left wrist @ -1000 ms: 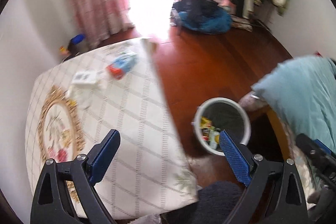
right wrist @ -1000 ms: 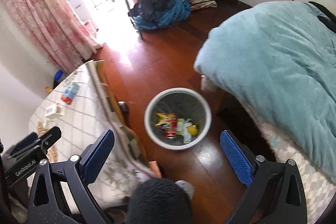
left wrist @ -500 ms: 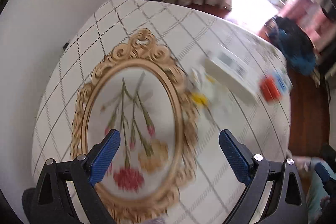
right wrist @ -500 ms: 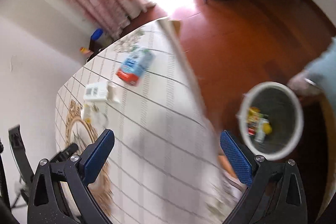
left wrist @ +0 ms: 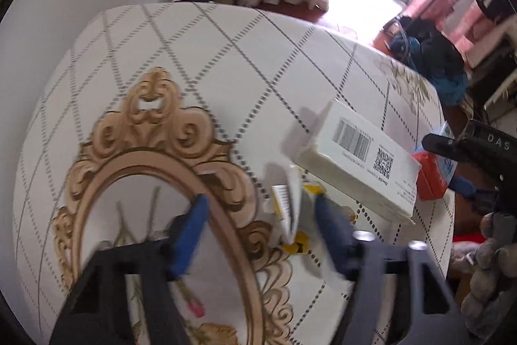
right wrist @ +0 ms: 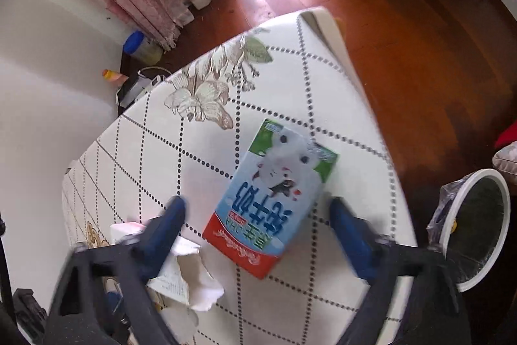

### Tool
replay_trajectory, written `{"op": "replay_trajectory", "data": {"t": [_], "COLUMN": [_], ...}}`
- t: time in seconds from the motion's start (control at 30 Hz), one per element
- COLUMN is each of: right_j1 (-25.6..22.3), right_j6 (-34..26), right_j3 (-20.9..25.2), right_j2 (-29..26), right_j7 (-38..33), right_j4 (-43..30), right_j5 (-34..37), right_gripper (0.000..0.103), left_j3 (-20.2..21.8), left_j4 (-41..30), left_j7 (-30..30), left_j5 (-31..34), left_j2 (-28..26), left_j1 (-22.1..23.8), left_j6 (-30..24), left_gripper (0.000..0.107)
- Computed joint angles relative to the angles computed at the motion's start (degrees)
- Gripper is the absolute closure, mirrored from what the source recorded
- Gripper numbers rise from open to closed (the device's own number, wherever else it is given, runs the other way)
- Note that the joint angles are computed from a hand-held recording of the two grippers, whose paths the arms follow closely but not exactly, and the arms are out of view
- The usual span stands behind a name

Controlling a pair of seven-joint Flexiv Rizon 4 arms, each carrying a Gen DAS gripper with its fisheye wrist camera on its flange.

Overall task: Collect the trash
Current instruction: 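Grasp the paper scraps with the left tool while the right tool grasps the milk carton, then carry the paper scraps and milk carton over the bin and open both tools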

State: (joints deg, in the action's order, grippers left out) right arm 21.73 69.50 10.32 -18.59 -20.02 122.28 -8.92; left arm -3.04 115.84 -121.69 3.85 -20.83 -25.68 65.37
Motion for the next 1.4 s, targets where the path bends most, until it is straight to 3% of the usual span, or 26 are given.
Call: {"op": "replay_trajectory", "data": {"t": [0.03, 0.07, 0.17, 0.33, 0.5, 0.67, 0.83, 0.93, 1.27, 1.4], "right_j1": [0.7, 0.7, 0.5, 0.8, 1.8, 4.0, 10.0, 12.5, 14.0, 14.2], "right_j6": [0.0, -0.4, -0.4, 0.1, 0.2, -2.3, -5.1, -5.7, -11.8, -11.3], "right_j3": [-0.8, -0.8, -0.5, -0.1, 1.8, 7.9, 13.1, 14.5, 13.8, 13.6], "right_j2": [0.2, 0.3, 1.2, 5.4, 11.8, 19.5, 25.8, 26.9, 22.9, 23.0], "right_j7": [0.8, 0.7, 0.1, 0.1, 1.3, -1.9, -1.3, 2.4, 14.7, 18.2], "right_j4": [0.3, 0.3, 1.1, 4.5, 9.3, 15.5, 21.8, 23.7, 22.3, 23.0], "right_j5": [-1.3, -1.7, -2.1, -4.1, -7.0, 0.0, 9.3, 10.0, -1.2, -4.6], "right_gripper": [0.034, 0.035, 0.04, 0.043, 0.044, 0.044, 0.044, 0.044, 0.041, 0.046], "left_j3": [1.2, 1.1, 1.7, 3.0, 2.5, -0.6, -4.7, -6.4, -7.9, -8.4], "left_j4": [-1.0, -1.2, -2.1, -1.8, 0.3, 6.3, 16.0, 18.6, 20.1, 20.8], "left_j7": [-1.4, -1.0, -1.1, -4.2, -9.0, -11.4, -12.1, -13.3, -19.3, -19.4], "left_j5": [2.2, 3.1, 5.1, 10.2, 16.3, 17.5, 12.5, 11.3, 16.1, 16.1], "left_j2": [-0.1, -0.3, -0.1, 3.0, 9.3, 16.3, 21.2, 21.2, 22.7, 24.7], "left_j1": [-1.2, -1.4, -2.4, -3.7, -3.9, -2.5, -2.2, -2.2, -2.2, -2.5], "left_j6": [-0.5, 0.1, -1.1, -2.7, -5.8, -8.6, -8.4, -7.7, -8.4, -9.2], "left_gripper": [0.066, 0.087, 0.098, 0.099, 0.099, 0.099, 0.099, 0.099, 0.099, 0.099]}}
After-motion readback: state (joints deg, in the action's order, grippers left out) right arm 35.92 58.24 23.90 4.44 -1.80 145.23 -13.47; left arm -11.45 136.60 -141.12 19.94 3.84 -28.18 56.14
